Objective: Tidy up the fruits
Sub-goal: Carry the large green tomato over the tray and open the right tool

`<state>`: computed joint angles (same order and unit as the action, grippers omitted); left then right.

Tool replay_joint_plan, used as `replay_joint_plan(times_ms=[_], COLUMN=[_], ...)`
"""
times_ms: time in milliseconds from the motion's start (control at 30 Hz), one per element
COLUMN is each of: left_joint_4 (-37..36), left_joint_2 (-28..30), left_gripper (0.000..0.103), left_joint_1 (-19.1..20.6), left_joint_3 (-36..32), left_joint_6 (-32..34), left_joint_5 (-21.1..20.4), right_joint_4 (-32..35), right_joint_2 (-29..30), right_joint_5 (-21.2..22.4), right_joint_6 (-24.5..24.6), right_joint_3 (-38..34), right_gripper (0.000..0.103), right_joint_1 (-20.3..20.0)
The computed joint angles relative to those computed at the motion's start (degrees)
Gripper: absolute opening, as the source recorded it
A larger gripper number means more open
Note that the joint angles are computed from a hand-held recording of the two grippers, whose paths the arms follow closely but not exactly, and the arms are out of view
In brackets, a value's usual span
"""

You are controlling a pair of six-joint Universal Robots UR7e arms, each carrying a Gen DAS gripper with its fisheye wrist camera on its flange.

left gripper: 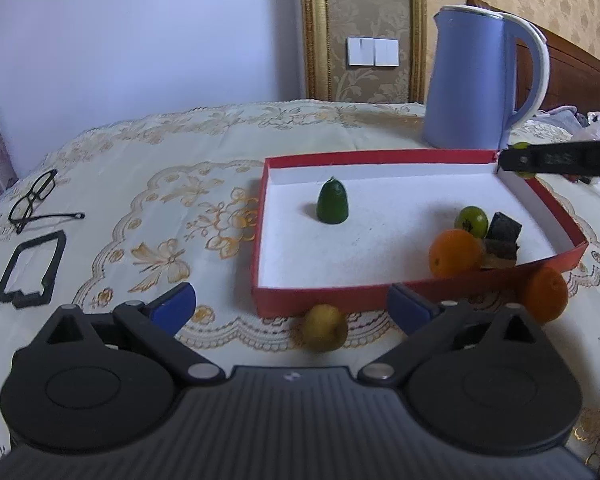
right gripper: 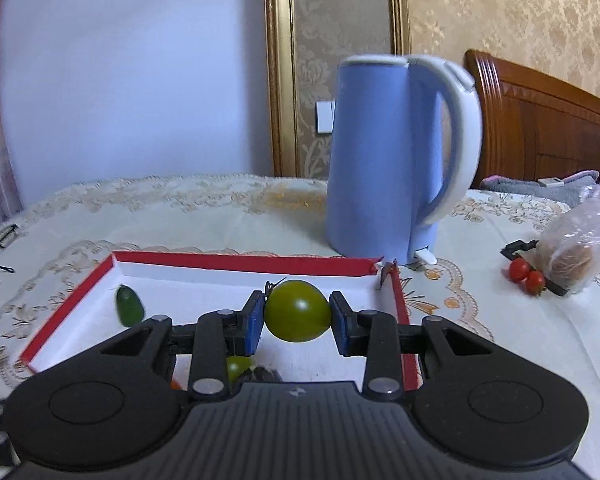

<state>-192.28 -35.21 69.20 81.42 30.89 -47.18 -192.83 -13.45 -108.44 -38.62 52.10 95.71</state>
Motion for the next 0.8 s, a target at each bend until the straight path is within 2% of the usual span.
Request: replay_joint_plan(times_ms=[400, 667, 800], left_joint_4=[0.4, 0.3, 0.9], left_joint_2=[-0.9, -0.9, -1.1], left_gripper=[0.103, 0.103, 0.103], left_joint_1=[0.4, 0.4, 0.5], left_joint_3=[1.8, 1.7, 1.8], left_joint_6=[-1.2, -1.1, -1.6], left_joint_5=[0.6, 0.7, 0.7], right_joint_4=[12.0, 14.9, 13.8], right_joint_2=[10.7, 11.6, 11.5], right_joint_5=[-6.9, -7.8, -7.8], right_joint_6=[-0.5, 0.7, 0.3], right_joint_3=[-20.8, -22.7, -22.3], right_gripper=[0.034, 0.035, 0.046], right_joint_1=[0.8, 0.5, 0.6])
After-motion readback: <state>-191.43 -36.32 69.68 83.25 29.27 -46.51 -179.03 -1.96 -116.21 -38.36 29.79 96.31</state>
